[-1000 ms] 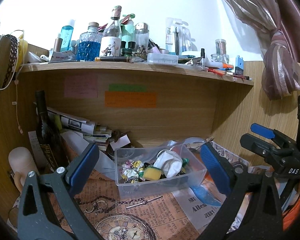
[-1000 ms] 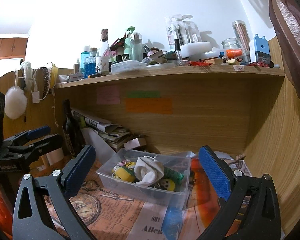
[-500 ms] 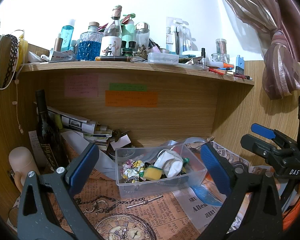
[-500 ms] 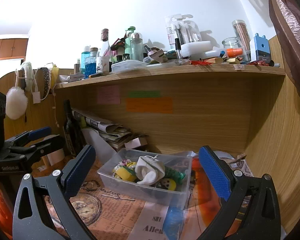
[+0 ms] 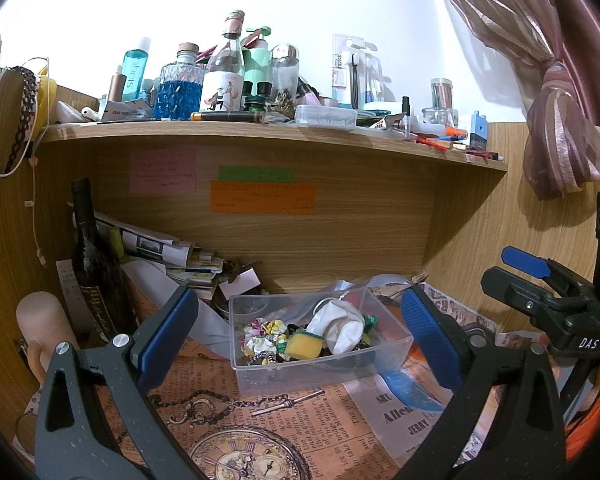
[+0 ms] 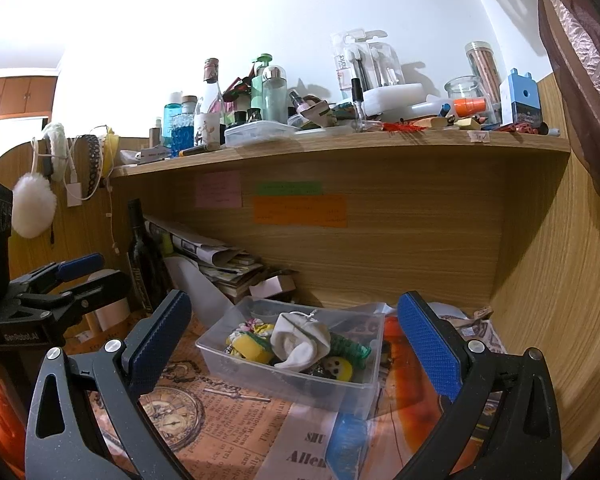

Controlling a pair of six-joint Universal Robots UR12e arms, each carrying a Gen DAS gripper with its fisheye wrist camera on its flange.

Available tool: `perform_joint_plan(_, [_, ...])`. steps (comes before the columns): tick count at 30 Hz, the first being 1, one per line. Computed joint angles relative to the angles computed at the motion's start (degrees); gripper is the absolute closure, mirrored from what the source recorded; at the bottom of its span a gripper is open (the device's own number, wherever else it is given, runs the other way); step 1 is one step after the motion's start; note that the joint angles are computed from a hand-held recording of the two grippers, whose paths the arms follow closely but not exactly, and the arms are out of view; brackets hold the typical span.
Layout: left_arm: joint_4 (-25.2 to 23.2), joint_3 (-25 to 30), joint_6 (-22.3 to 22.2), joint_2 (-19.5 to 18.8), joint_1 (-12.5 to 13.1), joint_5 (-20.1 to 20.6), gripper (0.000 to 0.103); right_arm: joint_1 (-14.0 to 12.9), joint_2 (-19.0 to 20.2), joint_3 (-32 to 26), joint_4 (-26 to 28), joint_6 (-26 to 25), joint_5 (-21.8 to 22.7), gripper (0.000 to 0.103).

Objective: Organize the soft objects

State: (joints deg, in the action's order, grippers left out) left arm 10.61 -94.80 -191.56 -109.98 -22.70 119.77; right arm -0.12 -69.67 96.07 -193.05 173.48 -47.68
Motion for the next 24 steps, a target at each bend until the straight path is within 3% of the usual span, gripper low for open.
perform_joint_plan(24, [-0.48, -0.19, 0.19, 0.21, 0.18, -0.64, 0.0, -0.02, -0.09, 0.08, 0.23, -0.1, 0.12, 0.0])
